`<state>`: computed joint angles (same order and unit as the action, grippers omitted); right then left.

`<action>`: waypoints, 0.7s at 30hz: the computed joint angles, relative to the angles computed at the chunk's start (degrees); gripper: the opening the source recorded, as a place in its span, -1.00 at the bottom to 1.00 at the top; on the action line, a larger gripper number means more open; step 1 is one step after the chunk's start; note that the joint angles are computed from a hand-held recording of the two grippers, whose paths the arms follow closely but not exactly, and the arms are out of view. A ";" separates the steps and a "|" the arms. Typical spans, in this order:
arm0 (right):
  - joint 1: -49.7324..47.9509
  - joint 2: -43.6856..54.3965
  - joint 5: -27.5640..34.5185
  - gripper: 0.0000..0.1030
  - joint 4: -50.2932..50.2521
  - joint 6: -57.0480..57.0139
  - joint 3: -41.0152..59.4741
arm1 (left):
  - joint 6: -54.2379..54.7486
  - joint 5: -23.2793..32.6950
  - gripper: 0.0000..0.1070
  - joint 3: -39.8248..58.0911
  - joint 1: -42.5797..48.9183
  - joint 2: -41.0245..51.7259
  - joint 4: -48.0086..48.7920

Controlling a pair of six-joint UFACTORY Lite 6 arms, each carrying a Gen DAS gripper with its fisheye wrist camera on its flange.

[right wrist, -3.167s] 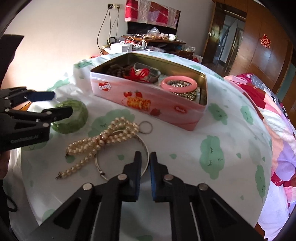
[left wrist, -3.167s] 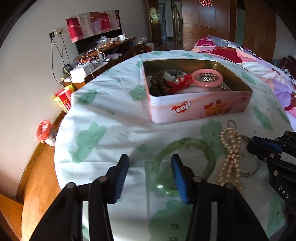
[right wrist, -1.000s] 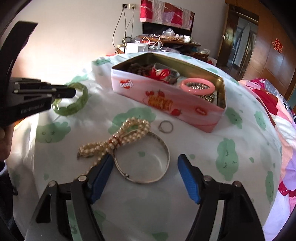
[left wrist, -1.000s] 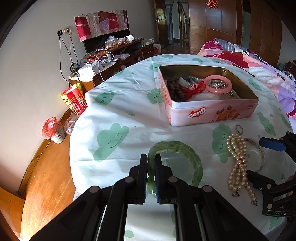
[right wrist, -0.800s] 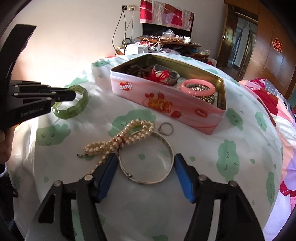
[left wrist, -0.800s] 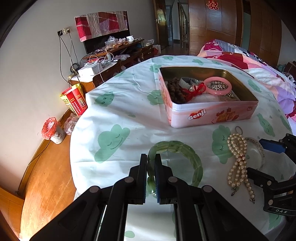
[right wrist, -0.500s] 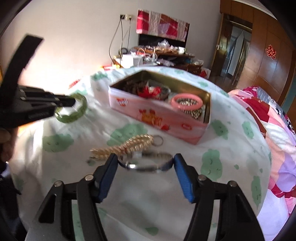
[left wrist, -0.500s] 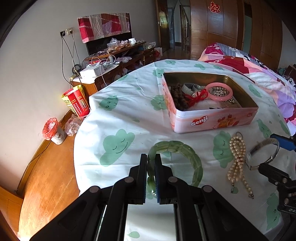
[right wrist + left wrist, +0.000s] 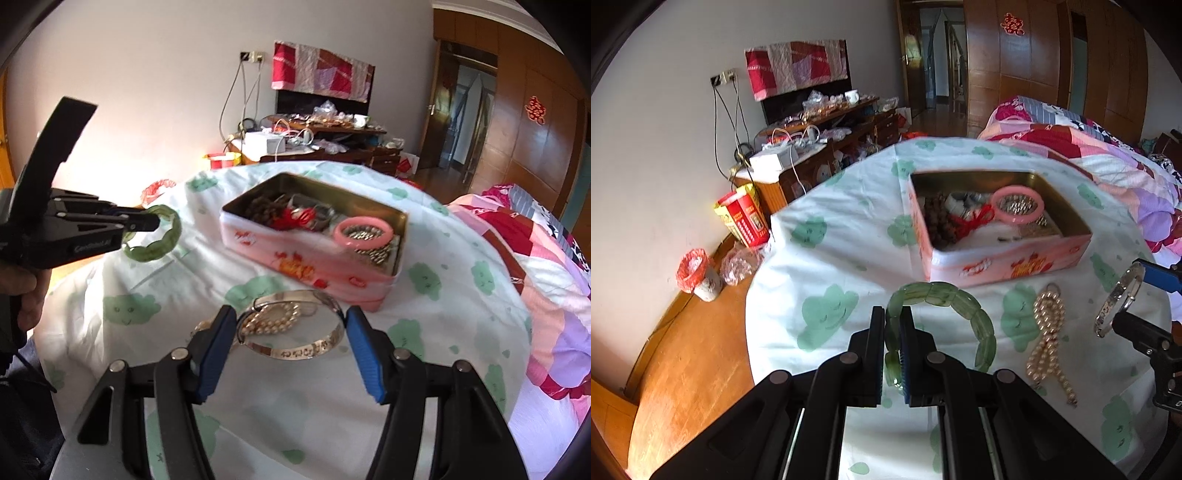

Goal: Organize jewelry
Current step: 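Grasp the silver bangle with the right tool while the left holds the jade bangle, then carry the jade and silver bangles into the pink tin and open both tools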

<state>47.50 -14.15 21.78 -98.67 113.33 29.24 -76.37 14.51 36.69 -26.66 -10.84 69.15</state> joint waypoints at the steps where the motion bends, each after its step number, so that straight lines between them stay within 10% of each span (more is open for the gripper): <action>1: -0.66 -0.35 -0.33 0.24 0.04 -0.36 0.12 | 1.31 0.21 -0.88 0.61 -0.21 -0.18 -0.97; 21: -16.25 3.71 -10.01 0.24 -3.45 -4.28 10.27 | 15.83 6.56 -0.88 21.74 -5.20 11.60 -10.87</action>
